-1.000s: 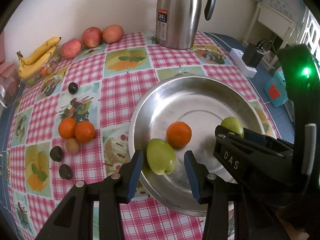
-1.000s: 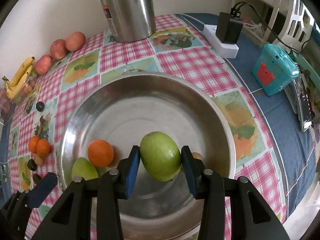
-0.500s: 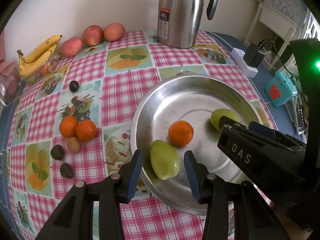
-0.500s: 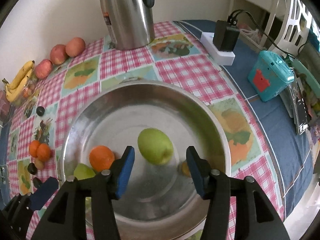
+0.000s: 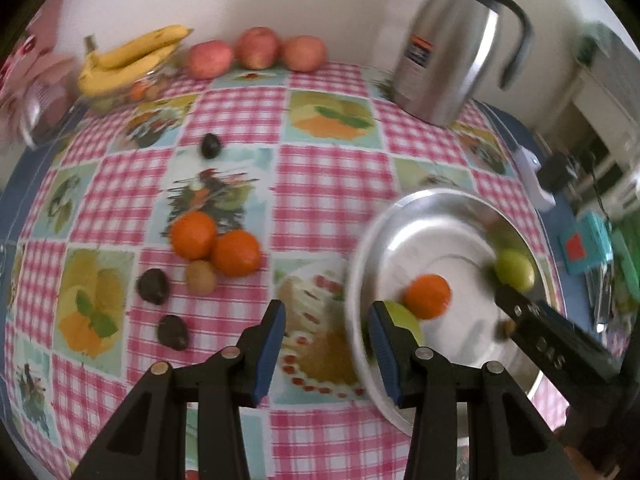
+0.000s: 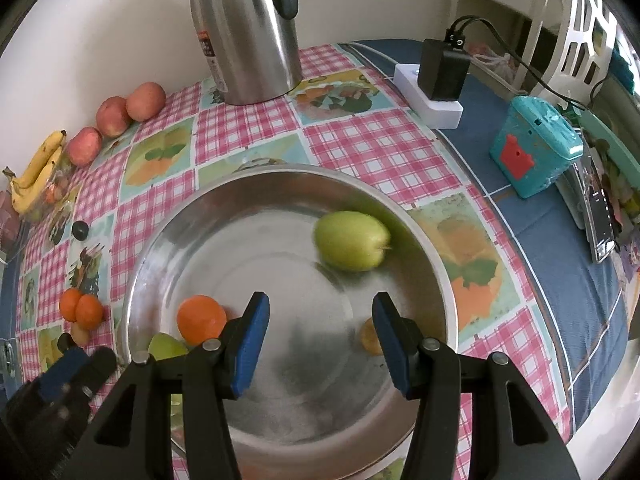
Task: Organize fruits
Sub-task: 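Move both tools back from the plate toward the remaining fruits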
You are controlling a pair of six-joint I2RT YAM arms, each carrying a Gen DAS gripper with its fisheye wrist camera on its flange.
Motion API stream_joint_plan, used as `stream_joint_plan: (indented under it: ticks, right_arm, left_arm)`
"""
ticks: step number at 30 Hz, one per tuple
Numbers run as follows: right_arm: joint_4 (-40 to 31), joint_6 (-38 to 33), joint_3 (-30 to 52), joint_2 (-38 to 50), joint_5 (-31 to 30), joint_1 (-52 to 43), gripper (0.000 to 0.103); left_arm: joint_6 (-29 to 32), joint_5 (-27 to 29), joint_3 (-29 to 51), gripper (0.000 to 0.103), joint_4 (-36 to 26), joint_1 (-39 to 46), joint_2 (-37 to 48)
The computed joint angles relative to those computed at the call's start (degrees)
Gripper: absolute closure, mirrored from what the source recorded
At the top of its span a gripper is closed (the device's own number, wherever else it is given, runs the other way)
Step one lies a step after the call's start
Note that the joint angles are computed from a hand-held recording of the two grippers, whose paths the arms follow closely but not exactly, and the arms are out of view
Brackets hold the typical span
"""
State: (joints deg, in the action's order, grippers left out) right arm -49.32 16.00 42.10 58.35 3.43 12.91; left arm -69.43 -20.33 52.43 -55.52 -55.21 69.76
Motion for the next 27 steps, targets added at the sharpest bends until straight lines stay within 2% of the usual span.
stream_joint_plan:
  ticks: [8,18,24,27]
  right_arm:
    - [-0.42,0.97,0.63,0.06,-0.03,3.14,0.048]
    - [-1.39,3.23,3.29,-0.24,2.44,12.42,0.048]
    - [-1.49,3.77,3.93,-0.05,3.08,14.51,0.048]
    - [-1.59,4.11,3.92,0.16,2.98,14.49,0.048]
  left_arm:
    - [-2.0,-0.6,-4.75,0.054,-4.32,6.95,-9.43]
    - [-3.03,-1.08,-7.62,0.052,-9.65,13.56,-19.17]
    - [-2.81,-0.99,-7.61,0.051,-10.03,13.49,-19.69]
    - [-3.04,-1.23,-7.15,0.046,-10.01,13.01,-18.76]
